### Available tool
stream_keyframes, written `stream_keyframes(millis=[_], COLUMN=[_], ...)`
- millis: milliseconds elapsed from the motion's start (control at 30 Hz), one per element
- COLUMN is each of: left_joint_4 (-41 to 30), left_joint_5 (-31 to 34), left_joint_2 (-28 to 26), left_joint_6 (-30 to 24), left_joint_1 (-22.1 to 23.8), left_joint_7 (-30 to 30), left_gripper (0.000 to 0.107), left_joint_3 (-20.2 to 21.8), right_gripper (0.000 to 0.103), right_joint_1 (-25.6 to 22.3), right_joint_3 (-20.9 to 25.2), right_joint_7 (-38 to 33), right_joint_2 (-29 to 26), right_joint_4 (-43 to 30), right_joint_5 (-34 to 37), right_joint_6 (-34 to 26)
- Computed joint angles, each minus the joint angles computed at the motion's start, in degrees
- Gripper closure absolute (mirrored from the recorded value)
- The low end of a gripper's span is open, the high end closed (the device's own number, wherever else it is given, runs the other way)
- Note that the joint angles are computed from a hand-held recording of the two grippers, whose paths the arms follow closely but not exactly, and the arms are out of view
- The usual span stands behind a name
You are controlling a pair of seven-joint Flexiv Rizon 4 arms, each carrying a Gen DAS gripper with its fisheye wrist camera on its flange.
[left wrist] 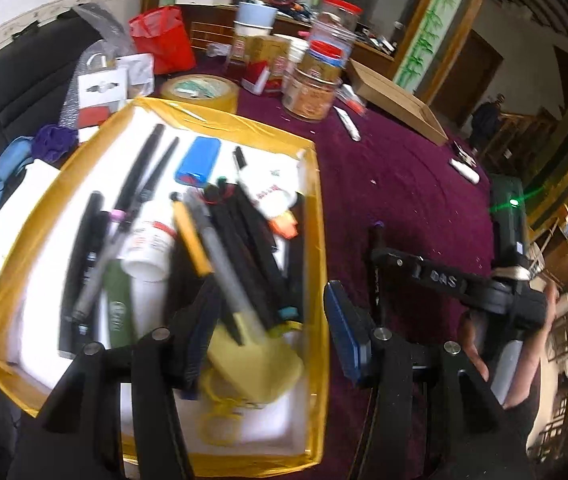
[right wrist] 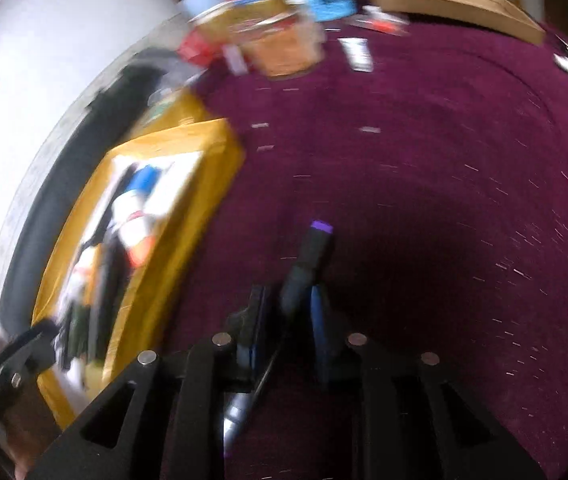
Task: Organize rigid objects
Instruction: 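Move the right tool to a purple-capped black marker and grasp it, then grasp another purple-capped black marker with the left tool while the right tool holds its marker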
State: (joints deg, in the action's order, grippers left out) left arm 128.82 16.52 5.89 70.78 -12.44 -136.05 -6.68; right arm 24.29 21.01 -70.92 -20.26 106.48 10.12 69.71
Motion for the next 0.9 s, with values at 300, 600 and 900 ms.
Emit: stream_keyframes(millis=[300,600,900], left_joint_4=[-1.24,-3.58,-4.31], left_joint_5=[0.14,-2.56,-30.00], left_joint_2=[-0.93,-3.35,-12.61], left_joint_6=[-0.20,0.22,6.30], left_joint_1=[-1.36,-2.98,-7.49], left_joint_7=[0.86,2.58,24.57], left_gripper=[0.055,0.055,0.055], left_joint_3=[-0.67,-0.55,-4.12], right_gripper=[0.076,0.088,0.089], right_joint_1=[-0.20,4.09,2.87], right_joint_3=[0.56,-1.37,-0.55], right_joint_7=[0.38,2.85,2.92], right_joint_2=[5.04,6.54,17.98], right_joint_4=[5.72,10.01,22.66], right_joint_5=[2.23,-7.52,-3.77], right_joint_6=[3.38,3.72,5.65])
